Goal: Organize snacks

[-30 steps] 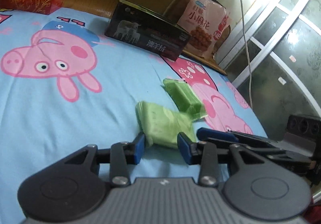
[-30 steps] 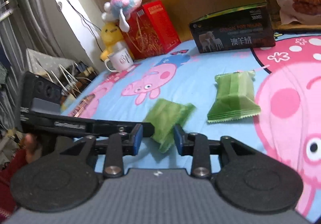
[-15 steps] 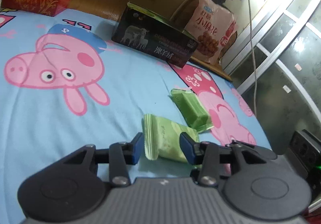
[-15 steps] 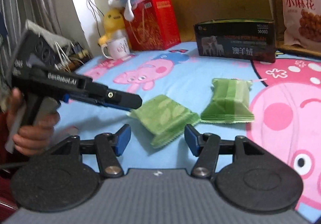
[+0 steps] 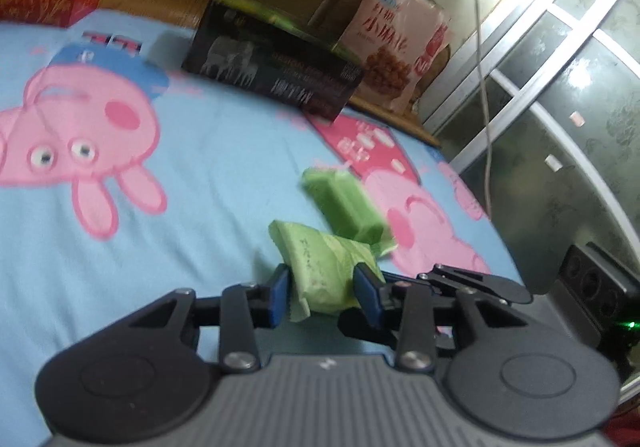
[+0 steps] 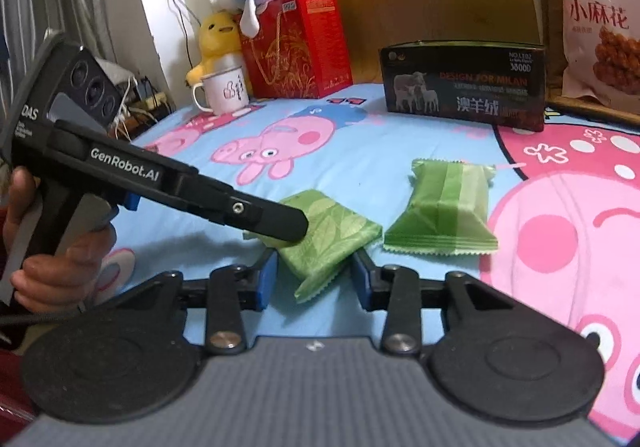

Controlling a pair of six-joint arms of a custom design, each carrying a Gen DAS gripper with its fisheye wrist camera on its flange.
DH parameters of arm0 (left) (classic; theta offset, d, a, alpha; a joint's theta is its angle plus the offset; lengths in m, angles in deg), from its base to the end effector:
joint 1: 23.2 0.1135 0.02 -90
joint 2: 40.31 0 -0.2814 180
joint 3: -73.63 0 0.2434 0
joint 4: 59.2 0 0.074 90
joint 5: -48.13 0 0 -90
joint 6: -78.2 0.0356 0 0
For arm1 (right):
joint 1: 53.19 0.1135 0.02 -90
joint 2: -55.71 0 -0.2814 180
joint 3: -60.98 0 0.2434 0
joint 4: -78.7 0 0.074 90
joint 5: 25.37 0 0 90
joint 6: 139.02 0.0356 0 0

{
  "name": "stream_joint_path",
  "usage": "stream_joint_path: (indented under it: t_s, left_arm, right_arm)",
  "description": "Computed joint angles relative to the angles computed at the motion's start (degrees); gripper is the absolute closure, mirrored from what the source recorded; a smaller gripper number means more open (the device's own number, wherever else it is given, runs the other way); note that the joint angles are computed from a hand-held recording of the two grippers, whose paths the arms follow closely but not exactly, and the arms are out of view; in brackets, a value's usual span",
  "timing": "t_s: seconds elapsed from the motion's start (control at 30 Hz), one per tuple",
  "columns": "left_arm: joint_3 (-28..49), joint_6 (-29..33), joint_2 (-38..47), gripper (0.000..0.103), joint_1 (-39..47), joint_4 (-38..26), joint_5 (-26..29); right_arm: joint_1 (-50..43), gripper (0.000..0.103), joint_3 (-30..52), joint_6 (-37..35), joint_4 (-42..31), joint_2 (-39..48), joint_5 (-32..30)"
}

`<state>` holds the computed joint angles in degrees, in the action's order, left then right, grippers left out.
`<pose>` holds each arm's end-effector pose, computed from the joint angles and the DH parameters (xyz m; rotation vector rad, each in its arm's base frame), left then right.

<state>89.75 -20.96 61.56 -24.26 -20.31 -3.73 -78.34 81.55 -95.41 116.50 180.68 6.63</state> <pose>0.1652 -0.0250 0.0717 0.1518 2.3278 -0.8772 0.1555 -0.0397 0.0231 -0.6374 2.0632 0.7052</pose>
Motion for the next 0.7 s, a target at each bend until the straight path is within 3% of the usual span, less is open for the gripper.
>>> stream_joint_path:
  t_s: [0.13, 0.27, 0.33, 0.43, 0.7]
  left_arm:
    - [4.3, -0.3, -10.2, 0.069, -1.5, -10.4, -1.0]
    - [14.1, -1.7, -12.2, 0.068, -6.4, -18.3, -6.0]
    - [20.6, -2.1, -10.2, 0.068, -9.0, -21.2, -9.2]
    - [30.7, -3.0, -5.1, 0.067, -11.7, -24.1, -13.0]
    - [53.4, -6.4, 12.9, 0.067, -14.1, -27.7, -18.7]
  right_arm:
    - [-0.8, 0.06, 0.3, 3.1, -0.2, -5.6, -3.3]
    - [1.1, 0.061, 3.0, 12.5, 6.3, -8.3, -2.6]
    - [2.4, 0.061, 6.1, 18.1, 10.0, -8.1, -1.3]
    - [4.7, 0.061, 13.4, 24.9, 10.0, -8.1, 1.6]
    - [9.2, 0.06, 36.1, 28.4, -2.6, -2.1, 10.6]
